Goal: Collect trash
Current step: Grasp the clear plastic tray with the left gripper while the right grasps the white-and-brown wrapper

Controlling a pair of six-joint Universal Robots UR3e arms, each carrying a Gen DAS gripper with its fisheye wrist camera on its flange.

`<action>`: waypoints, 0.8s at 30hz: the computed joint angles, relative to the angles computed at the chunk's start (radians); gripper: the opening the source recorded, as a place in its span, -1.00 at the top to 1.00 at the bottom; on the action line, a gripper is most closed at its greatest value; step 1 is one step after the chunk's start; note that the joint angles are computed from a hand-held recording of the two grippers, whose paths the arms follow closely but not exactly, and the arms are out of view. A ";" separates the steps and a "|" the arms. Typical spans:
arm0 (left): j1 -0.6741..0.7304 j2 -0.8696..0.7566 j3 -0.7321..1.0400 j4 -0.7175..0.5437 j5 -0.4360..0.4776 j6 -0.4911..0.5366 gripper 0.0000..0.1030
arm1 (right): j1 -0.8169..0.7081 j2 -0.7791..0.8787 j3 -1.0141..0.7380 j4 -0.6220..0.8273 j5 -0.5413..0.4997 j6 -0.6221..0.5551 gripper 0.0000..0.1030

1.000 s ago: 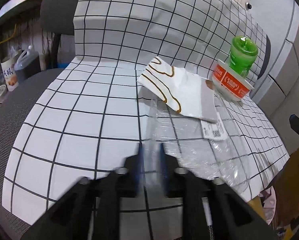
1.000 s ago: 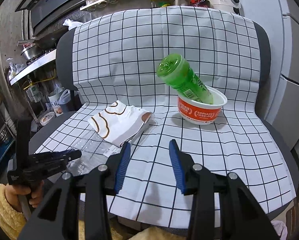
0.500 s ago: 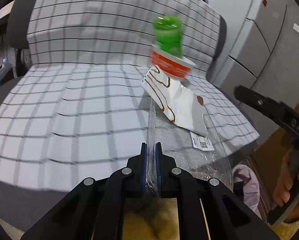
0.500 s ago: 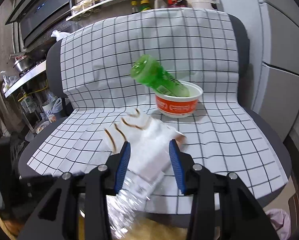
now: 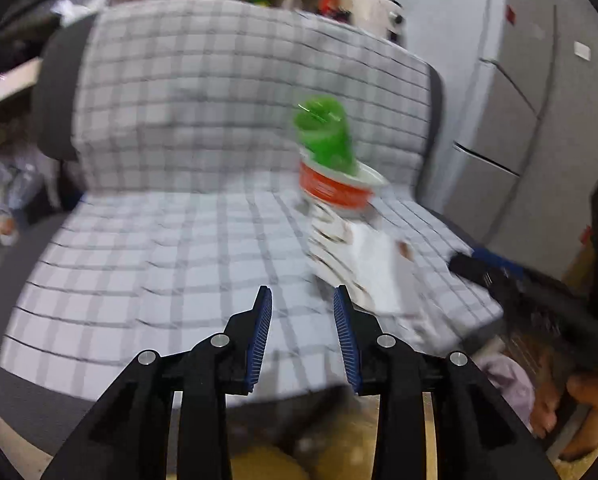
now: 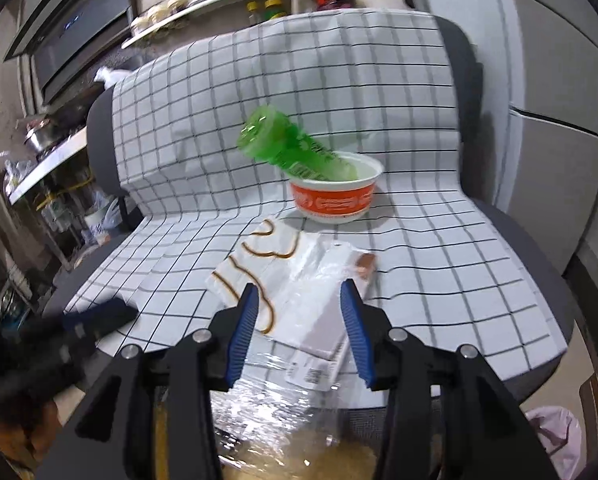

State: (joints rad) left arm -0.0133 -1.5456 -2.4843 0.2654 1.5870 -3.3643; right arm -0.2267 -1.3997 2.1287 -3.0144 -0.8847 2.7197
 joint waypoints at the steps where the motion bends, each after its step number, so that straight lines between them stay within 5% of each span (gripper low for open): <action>1: 0.018 0.006 -0.004 0.002 0.008 0.001 0.34 | 0.031 0.015 -0.017 -0.001 -0.018 0.002 0.14; 15: 0.311 -0.071 -0.099 0.156 -0.197 0.076 0.34 | 0.360 0.287 -0.320 -0.007 -0.341 0.088 0.13; 24: 0.383 -0.164 -0.125 0.242 -0.299 0.091 0.34 | 0.480 0.405 -0.473 0.047 -0.581 0.092 0.14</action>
